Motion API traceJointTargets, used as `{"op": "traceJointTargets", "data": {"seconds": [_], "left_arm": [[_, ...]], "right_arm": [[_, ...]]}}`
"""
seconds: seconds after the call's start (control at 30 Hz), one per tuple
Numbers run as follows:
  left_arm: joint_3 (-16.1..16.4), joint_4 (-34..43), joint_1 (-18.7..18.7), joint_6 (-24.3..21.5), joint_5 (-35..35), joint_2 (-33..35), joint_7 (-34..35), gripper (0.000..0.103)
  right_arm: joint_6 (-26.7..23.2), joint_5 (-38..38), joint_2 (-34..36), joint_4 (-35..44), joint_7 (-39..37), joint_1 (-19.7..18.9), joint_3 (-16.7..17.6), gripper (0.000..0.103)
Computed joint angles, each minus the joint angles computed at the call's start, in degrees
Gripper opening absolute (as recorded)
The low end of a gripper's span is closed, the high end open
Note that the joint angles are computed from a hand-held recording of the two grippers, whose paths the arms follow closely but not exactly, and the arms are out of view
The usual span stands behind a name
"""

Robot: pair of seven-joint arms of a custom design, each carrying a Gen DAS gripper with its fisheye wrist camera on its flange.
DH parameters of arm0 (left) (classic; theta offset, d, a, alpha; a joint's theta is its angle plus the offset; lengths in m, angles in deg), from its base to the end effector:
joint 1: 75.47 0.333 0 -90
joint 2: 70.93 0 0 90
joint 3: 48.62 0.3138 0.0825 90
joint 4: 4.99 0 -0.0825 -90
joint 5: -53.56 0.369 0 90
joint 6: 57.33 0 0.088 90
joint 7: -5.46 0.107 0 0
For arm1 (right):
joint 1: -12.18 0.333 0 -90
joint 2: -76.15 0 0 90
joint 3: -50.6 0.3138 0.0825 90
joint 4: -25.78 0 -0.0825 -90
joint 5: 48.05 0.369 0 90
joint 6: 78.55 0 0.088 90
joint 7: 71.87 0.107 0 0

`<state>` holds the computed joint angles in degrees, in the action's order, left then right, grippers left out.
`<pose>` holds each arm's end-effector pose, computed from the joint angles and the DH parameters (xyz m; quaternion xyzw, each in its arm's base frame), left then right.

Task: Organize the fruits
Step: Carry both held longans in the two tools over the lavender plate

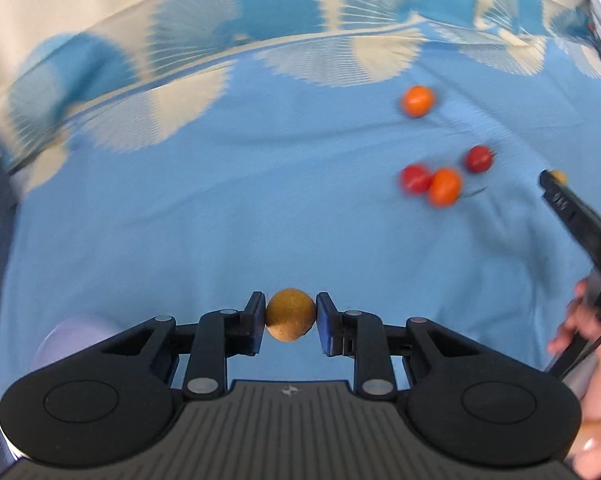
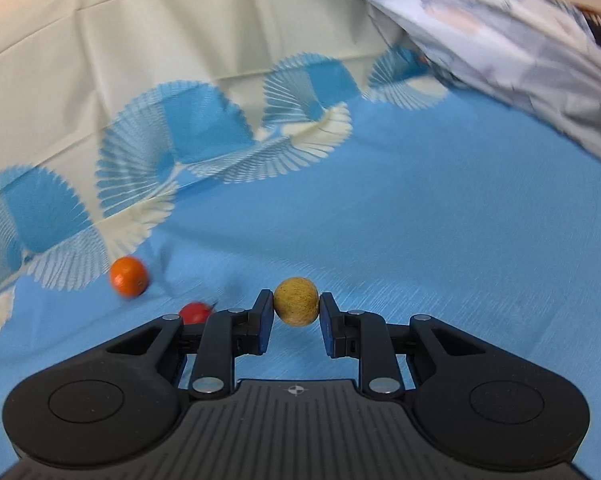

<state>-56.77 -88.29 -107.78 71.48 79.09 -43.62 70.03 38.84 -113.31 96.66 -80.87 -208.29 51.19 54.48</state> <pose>0.5594 -0.4363 0.4516 -0.5133 0.8277 -0.1211 0.1915 0.4889 0.3826 0.3450 -0.2817 0.8468 -0.3721 0.2552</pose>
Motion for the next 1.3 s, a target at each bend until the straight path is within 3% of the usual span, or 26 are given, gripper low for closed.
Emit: {"op": "traceJointTargets", "data": {"seconds": [0.1, 0.23, 0.43, 0.6, 0.93, 1.3], "left_arm": [[0.2, -12.4, 1.7, 1.6, 1.9, -10.5, -2.6, 0.03], [-1.9, -23.2, 5.1, 0.7, 3.2, -20.9, -3.5, 0.03], [-4.2, -37.8, 10.7, 4.6, -1.9, -36.0, -1.3, 0.03], [-4.9, -47.8, 13.9, 7.9, -6.4, -47.4, 0.9, 0.03], [-5.6, -61.2, 19.8, 9.5, -15.3, -64.1, 5.5, 0.03], [-6.0, -67.1, 24.4, 10.2, -24.4, -72.3, 13.3, 0.03]], "right_arm": [[-2.0, -0.4, -2.1, 0.2, -2.4, 1.8, 1.4, 0.026], [-4.2, -4.2, -6.0, 0.3, -4.7, 5.3, 4.2, 0.026], [-3.1, -5.4, -8.9, 2.6, -7.9, 9.8, 9.2, 0.026], [-1.5, -3.9, -6.9, 8.5, -13.5, 13.7, 10.8, 0.026], [0.0, -2.7, 2.9, 26.1, -28.9, 23.5, 8.3, 0.026], [0.7, 3.4, 11.6, 40.7, -42.9, 30.4, 2.9, 0.026]]}}
